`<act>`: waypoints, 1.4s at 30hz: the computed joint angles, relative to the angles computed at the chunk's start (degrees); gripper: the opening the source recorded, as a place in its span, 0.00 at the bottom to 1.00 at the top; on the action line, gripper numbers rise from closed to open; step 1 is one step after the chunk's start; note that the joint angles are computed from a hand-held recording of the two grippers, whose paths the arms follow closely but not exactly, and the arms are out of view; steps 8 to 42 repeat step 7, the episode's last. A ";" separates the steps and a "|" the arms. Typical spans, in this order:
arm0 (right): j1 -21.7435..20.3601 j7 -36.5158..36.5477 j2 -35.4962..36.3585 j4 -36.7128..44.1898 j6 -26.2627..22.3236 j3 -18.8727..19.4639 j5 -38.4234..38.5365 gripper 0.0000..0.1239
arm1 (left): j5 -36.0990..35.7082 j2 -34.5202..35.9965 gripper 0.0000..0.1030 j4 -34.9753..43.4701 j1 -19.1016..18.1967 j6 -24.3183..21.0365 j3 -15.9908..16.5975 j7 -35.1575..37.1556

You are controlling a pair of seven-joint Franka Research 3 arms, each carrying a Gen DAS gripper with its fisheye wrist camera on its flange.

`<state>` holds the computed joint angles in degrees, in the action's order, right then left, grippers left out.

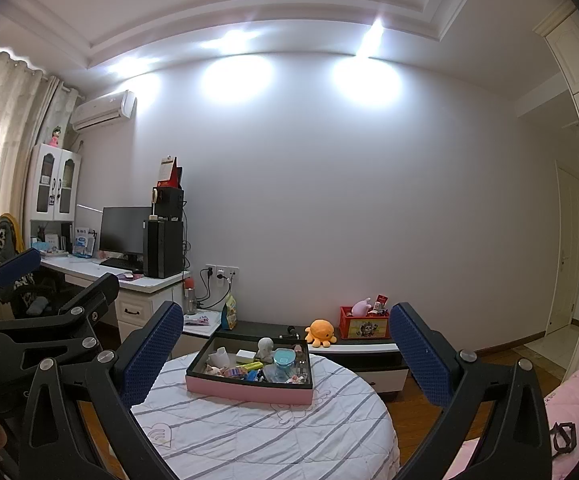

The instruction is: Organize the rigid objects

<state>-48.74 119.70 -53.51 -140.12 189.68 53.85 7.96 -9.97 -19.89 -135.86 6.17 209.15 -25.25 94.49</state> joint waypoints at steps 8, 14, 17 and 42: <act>-0.12 -0.01 0.31 0.05 0.00 0.01 -0.13 0.83 | 1.04 -0.35 1.00 -0.39 -0.39 -0.18 0.80 -0.80; -0.12 -0.01 0.31 0.05 0.00 0.01 -0.13 0.83 | 1.04 -0.35 1.00 -0.39 -0.39 -0.18 0.80 -0.80; -0.12 -0.01 0.31 0.05 0.00 0.01 -0.13 0.83 | 1.04 -0.35 1.00 -0.39 -0.39 -0.18 0.80 -0.80; -0.12 -0.01 0.31 0.05 0.00 0.01 -0.13 0.83 | 1.04 -0.35 1.00 -0.39 -0.39 -0.18 0.80 -0.80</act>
